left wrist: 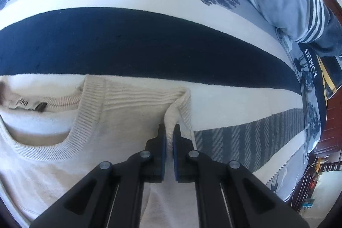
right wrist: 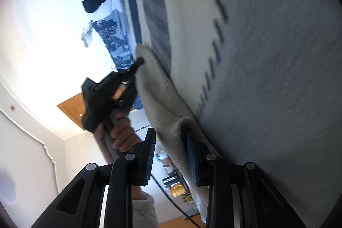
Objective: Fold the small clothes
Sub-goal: 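Grasp the sweater collar rib with the left gripper while the right gripper grasps the sweater side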
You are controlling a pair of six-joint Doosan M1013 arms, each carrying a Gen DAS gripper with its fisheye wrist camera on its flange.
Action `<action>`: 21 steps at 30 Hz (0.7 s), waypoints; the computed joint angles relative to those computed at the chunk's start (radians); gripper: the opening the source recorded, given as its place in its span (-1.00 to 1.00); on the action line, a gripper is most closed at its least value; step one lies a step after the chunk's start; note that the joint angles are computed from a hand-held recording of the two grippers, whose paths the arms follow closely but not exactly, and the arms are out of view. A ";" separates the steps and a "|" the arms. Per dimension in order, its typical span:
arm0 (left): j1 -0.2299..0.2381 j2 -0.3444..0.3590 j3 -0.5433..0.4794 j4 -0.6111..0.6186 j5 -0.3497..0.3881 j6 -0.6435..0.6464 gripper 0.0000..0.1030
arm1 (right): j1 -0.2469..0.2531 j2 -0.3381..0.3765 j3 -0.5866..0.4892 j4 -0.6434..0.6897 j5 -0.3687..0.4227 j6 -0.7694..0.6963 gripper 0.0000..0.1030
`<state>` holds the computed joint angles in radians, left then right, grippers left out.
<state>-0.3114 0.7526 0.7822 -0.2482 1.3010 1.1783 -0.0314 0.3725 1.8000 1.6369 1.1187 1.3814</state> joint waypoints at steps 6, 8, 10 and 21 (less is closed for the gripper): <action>-0.018 0.013 -0.037 0.013 0.009 -0.004 -0.90 | 0.012 -0.019 0.002 0.006 -0.094 0.005 -0.89; -0.024 0.011 -0.047 0.000 -0.014 0.001 -0.90 | 0.010 -0.086 0.025 -0.054 -0.264 0.009 -0.90; -0.031 0.011 -0.057 -0.026 -0.050 0.017 -0.89 | 0.007 -0.131 0.037 -0.114 -0.364 0.008 -0.91; -0.075 0.094 -0.157 0.127 0.049 -0.016 -0.58 | 0.015 -0.112 -0.026 -0.478 -0.364 0.243 -0.89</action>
<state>-0.3863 0.8462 0.6255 -0.1211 1.3500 1.1622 -0.0165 0.2608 1.7737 1.1590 0.7549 1.6241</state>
